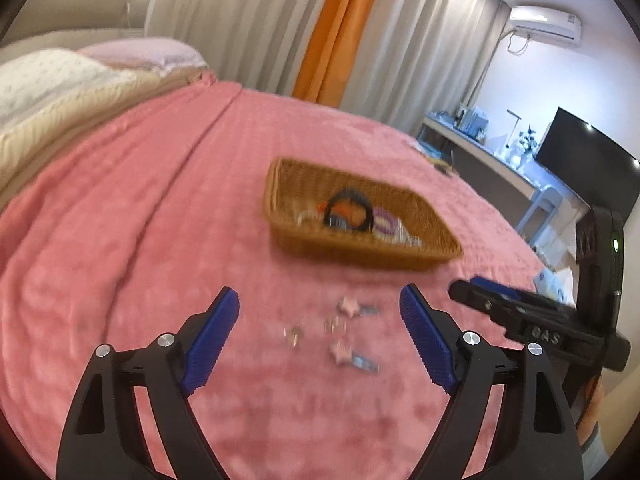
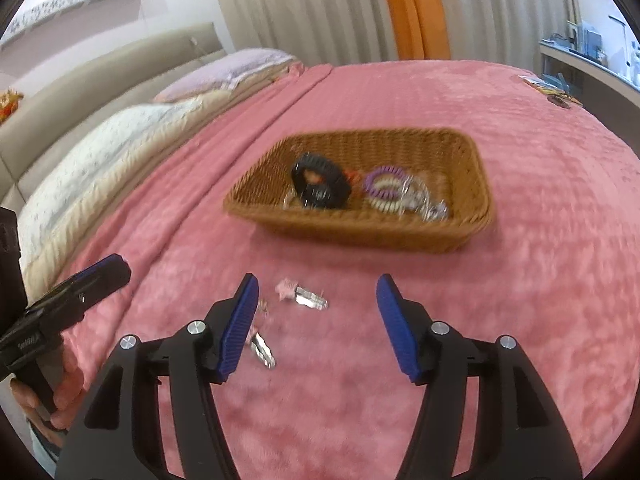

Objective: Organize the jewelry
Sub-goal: 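Move both open tools back over the pink star keychains on the bed, then grasp a pink star keychain with left tool while right tool grasps another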

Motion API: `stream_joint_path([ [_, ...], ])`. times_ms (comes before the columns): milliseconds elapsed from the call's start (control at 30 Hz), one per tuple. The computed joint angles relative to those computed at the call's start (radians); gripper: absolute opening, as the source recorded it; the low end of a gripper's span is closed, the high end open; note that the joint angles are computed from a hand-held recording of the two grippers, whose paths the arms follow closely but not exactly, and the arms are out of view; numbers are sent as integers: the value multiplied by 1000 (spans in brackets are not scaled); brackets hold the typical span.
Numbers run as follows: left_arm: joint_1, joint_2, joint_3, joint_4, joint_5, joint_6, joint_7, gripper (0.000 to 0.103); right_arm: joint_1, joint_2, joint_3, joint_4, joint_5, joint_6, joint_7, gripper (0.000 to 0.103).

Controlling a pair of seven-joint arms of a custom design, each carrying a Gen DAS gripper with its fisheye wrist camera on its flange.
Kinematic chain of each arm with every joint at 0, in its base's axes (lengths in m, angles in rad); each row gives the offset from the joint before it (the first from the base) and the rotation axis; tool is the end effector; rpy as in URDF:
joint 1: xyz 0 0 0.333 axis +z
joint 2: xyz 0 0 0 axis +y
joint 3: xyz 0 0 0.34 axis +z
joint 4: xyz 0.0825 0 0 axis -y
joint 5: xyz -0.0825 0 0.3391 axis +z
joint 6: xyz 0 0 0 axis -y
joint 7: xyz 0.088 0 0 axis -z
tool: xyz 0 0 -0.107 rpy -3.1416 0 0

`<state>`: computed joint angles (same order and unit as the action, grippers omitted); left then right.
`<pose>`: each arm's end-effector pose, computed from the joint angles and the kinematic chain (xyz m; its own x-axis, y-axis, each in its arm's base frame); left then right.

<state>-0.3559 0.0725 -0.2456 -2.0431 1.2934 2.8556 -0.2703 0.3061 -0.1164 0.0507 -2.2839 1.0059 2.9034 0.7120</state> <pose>0.4309 -0.3548 0.5097 -0.0491 -0.9492 0.3107 -0.6079 -0.2184 -0.7634 0.4772 0.1245 0.5148 0.3946 -0.8908 -0.2254 -0.6795 -0.1178 -0.7241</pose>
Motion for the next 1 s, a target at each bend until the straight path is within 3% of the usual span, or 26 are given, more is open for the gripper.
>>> stream_joint_path([
  [167,-12,32,-8,-27,-38,37,-35,81,-5,45,-1,24,-41,-29,-29,58],
  [333,-68,134,-21,53,-179,-55,55,80,-38,140,-7,106,-77,-142,-147,56],
  [467,-125,229,-7,163,-280,-163,146,78,-72,205,-4,177,-125,-253,-191,45],
  [500,-141,249,-1,192,-301,-207,164,76,-80,222,-4,195,-131,-279,-198,44],
  [567,-152,284,2,242,-351,-259,225,60,-95,252,-5,232,-146,-326,-181,41],
  [667,-177,323,13,304,-406,-335,285,57,-127,284,-6,282,-121,-407,-170,41],
  [733,-189,339,16,336,-433,-380,323,49,-135,291,-2,296,-115,-427,-177,41],
  [867,-174,299,19,272,-439,-315,357,28,-118,295,9,303,-149,-405,-178,41],
  [1000,-109,232,8,142,-473,-140,399,23,-93,314,14,316,-220,-379,-135,41],
])
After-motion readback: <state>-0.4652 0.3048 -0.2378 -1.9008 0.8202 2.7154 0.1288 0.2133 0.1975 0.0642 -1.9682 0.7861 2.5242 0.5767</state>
